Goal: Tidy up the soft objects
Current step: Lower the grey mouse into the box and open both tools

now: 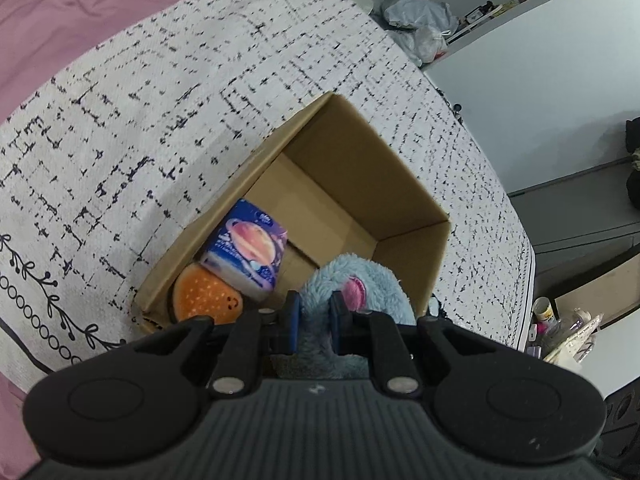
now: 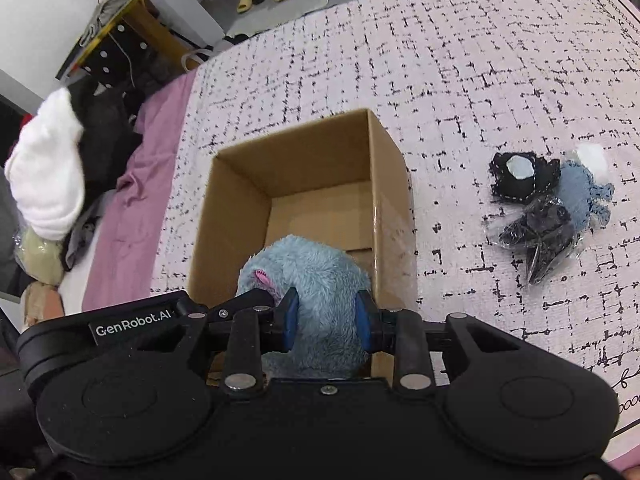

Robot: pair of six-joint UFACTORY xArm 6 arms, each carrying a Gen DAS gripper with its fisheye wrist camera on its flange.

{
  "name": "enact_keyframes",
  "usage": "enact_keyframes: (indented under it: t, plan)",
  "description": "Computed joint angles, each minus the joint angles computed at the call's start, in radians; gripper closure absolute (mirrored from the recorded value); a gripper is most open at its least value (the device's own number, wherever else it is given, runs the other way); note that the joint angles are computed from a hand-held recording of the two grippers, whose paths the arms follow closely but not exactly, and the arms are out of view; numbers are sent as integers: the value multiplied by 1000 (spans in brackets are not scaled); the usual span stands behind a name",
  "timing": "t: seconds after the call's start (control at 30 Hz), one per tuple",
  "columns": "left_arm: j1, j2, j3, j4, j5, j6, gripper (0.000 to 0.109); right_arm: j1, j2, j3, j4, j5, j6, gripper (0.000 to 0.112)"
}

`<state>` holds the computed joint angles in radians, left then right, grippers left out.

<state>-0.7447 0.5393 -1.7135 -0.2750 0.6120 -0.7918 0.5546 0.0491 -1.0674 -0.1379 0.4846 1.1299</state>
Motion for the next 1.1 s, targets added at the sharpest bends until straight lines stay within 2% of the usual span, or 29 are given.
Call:
enact_keyframes:
  t: [0.17,0.27,0.33,0.43,0.6,0.63,0.67,0.7,0.77,0.93,0.97,1.03,1.1]
  plan:
    - [5,0,9,-9,7,9,94,4,16,-9,-6,2,4,80]
    - [3,-2,4,39,20,-16,93,4,12,-3,1,-4,-5,79]
    - [3,-7,12,36,11,-19,90,3,4,7,-1,-13,1,78]
    - [3,-23,30,45,1,-30,87,1,-16,33,22,-45,-10,66]
    - [-2,-72,66,118,-5,-87,60,7,-61,71,-18,-78,24,59]
    - [-3,-84,77,138,-11,-100,58,7,-71,79,-27,-82,31,58]
    - [-5,-99,90,159,-20,-111,54,8,-82,87,-39,-83,41,52]
    - [-7,-106,93,173,-23,-120,48,8,-93,90,-69,-68,69,40]
    - [-11,-123,100,206,-22,-141,37,9,-123,108,-138,-54,126,27]
    - [-38,-144,87,333,-4,-225,33,-4,-206,200,-183,-119,151,15]
    - [-46,-145,80,367,4,-251,31,-9,-228,224,-218,-136,176,10]
    - [-64,-149,69,425,10,-287,27,-26,-284,280,-328,-174,281,9]
    - [-78,-156,80,469,-24,-308,26,-35,-324,310,-315,-161,263,9]
